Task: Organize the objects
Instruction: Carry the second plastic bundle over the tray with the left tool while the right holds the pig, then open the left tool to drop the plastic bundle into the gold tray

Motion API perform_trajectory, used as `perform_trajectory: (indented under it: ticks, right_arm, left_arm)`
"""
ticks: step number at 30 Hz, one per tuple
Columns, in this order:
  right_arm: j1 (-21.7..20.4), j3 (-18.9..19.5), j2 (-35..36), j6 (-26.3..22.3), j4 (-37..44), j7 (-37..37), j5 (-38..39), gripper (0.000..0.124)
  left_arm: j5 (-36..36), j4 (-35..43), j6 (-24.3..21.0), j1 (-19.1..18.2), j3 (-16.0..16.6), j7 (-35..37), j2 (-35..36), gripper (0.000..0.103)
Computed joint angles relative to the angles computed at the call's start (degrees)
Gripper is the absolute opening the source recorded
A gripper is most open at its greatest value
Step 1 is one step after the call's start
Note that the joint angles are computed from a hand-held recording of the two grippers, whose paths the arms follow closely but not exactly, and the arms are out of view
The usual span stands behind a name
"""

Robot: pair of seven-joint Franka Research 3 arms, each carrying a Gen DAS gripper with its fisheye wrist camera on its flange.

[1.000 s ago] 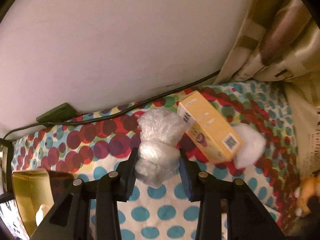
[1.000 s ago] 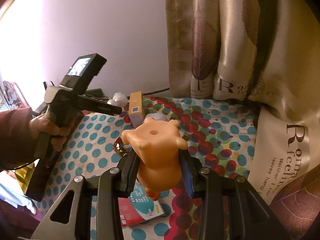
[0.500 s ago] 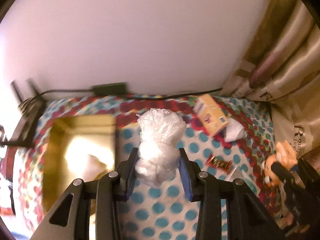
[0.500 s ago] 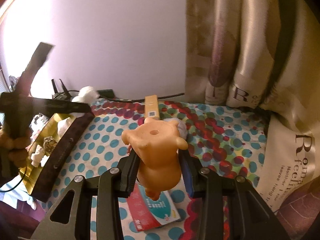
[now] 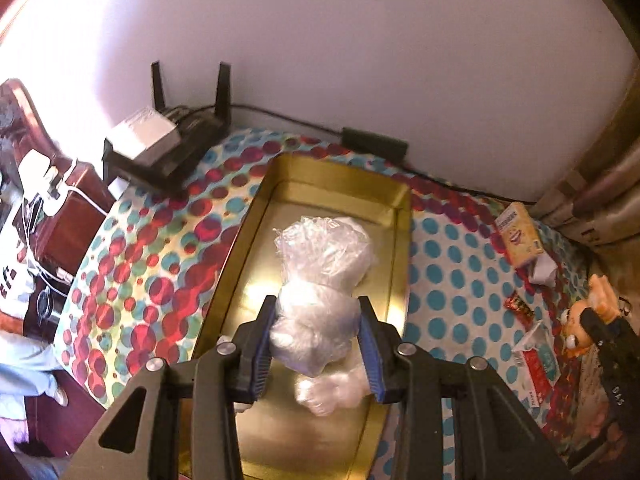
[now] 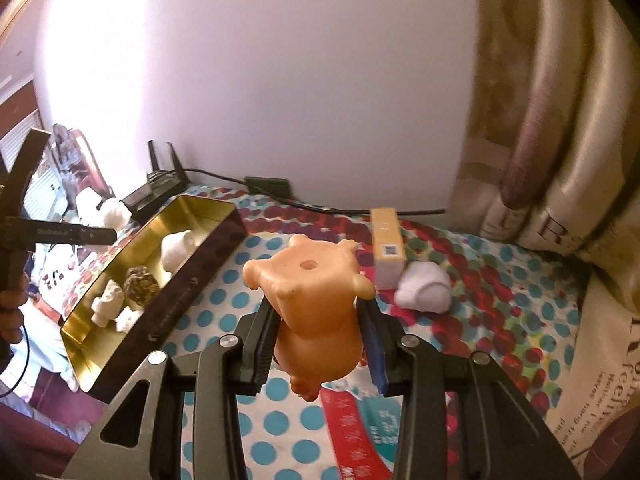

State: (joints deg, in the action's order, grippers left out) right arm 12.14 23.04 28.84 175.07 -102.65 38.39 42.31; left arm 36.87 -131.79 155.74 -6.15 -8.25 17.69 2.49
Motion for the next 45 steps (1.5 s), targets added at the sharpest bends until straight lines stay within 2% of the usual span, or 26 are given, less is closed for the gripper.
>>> perform_trajectory:
  ticks: [7,11,22,27,29,32,34,36,39,42,45]
  right_arm:
    - [1.9,-0.7,-0.7,0.0,-0.5,0.9,-1.5,0.036]
    - [3.3,-1.9,-1.3,0.3,-1.1,2.8,-2.9,0.036]
    - [5.4,-3.8,-2.5,1.2,-2.8,8.4,-7.2,0.037]
    - [6.1,-4.3,-3.1,1.6,-3.7,10.5,-9.0,0.035]
    - [5.9,-4.1,-3.0,1.8,-3.7,10.9,-9.5,0.035]
    - [6.1,-4.2,-3.3,1.9,-4.2,11.8,-10.2,0.035]
    - [6.2,-4.2,-3.4,1.9,-4.3,12.3,-10.7,0.035]
    - [6.2,-4.0,-3.4,2.0,-4.3,12.5,-11.1,0.035]
    - [6.0,-3.5,-3.3,1.9,-4.2,12.4,-11.5,0.035]
    - [6.1,-3.1,-2.8,1.3,-3.3,12.2,-11.9,0.035]
    - [5.9,-1.7,-1.7,0.4,-1.7,10.8,-12.0,0.035]
  left_arm:
    - [-4.0,-1.7,4.1,1.0,0.6,3.2,1.9,0.039]
    - [-3.4,-1.0,5.2,1.0,1.3,3.5,3.3,0.039]
    - [-3.9,2.3,6.0,1.3,2.8,6.5,7.0,0.039]
    - [-3.8,2.6,5.2,0.8,3.2,6.3,7.5,0.041]
    - [-3.7,2.6,4.8,0.8,3.3,6.5,7.5,0.045]
    - [-7.4,2.3,5.2,1.7,2.4,8.9,7.7,0.054]
    - [-13.4,1.2,7.1,3.3,1.1,12.6,7.6,0.055]
    - [-15.2,0.2,7.5,3.2,1.3,12.9,7.0,0.055]
    - [-14.7,-1.7,7.2,2.5,2.0,11.7,4.8,0.055]
    - [-6.5,-3.9,5.2,1.1,3.1,4.8,0.9,0.055]
    - [-1.5,-6.4,3.4,1.6,1.9,1.3,-3.3,0.055]
